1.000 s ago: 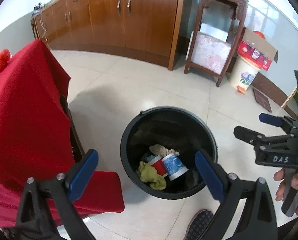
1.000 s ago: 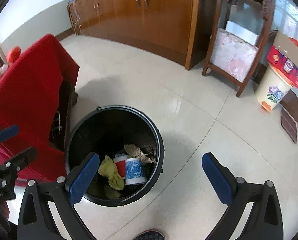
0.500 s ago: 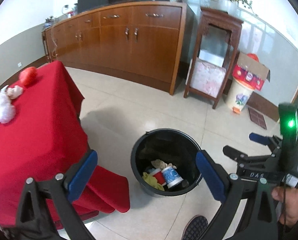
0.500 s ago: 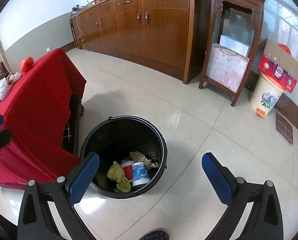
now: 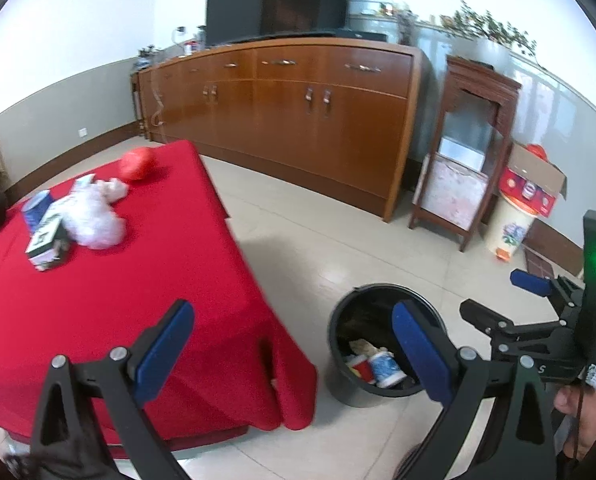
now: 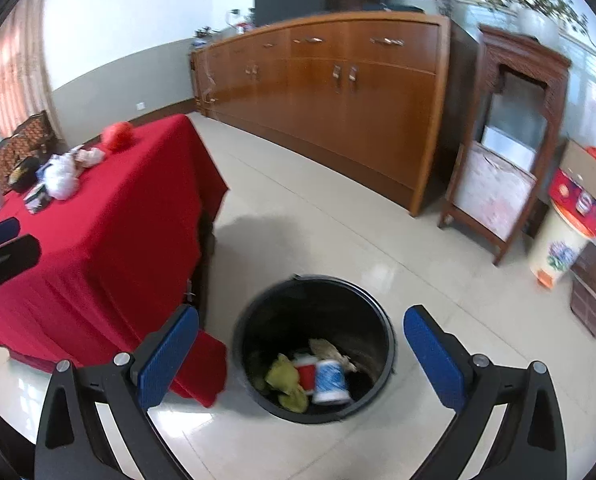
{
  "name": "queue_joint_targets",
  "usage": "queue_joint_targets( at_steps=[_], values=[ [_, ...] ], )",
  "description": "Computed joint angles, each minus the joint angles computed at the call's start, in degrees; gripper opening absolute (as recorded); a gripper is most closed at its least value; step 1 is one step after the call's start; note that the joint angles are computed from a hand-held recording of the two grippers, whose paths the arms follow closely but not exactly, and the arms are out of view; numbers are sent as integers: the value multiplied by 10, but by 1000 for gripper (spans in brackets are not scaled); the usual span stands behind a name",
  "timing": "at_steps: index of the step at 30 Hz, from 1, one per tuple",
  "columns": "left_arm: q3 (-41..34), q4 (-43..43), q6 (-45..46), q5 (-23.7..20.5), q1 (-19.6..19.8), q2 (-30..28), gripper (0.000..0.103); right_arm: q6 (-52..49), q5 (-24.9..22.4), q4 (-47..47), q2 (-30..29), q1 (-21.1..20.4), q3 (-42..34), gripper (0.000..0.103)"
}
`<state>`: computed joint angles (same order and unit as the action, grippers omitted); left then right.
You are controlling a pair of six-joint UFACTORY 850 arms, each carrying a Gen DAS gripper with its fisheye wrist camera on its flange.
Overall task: Collect trash
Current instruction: 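Move both tools back toward the items on the table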
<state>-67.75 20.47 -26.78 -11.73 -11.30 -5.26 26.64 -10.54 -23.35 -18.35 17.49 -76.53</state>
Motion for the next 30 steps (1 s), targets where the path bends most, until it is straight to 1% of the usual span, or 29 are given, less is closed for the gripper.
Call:
queue_joint_targets(
  at_steps=[4,6,8,10,11,14,16,17,19,20,21,22,23,25,27,29,30],
  values=[
    [14,40,-40,3,21,18,100,-56,4,54,-9,21,-22,103],
    [22,90,-90,4,35,28,100,-88,3,84,-15,33,-37,103],
    [30,113,-114,8,48,36,100,-111,5,102,-23,49,-54,103],
    [40,156,-160,12,66,46,100,-143,5,129,-34,61,-74,103],
    [44,173,-181,15,76,51,100,-168,4,152,-39,67,-83,103],
    [58,170,-192,33,117,64,100,-281,-1,263,-62,85,-122,103],
    [63,163,-190,42,143,67,100,-309,-3,287,-79,97,-145,103],
    [62,185,-212,41,155,65,100,-327,-6,302,-88,103,-158,103],
    [60,235,-258,35,169,60,99,-386,-33,352,-116,114,-200,103],
    [58,236,-259,36,180,57,99,-389,-48,348,-132,119,-224,103],
    [56,214,-237,39,188,53,98,-369,-68,321,-152,127,-256,103],
    [53,180,-204,40,197,48,96,-359,-85,308,-167,131,-279,103],
    [50,167,-191,39,202,44,95,-354,-102,300,-183,135,-303,103],
    [44,123,-146,41,215,36,95,-354,-112,295,-212,143,-345,103],
    [37,88,-108,44,226,26,94,-361,-133,296,-249,152,-403,103],
    [29,102,-119,45,232,16,94,-368,-153,299,-279,157,-450,103],
    [22,93,-107,47,238,8,94,-369,-168,296,-305,161,-491,103]
  ],
)
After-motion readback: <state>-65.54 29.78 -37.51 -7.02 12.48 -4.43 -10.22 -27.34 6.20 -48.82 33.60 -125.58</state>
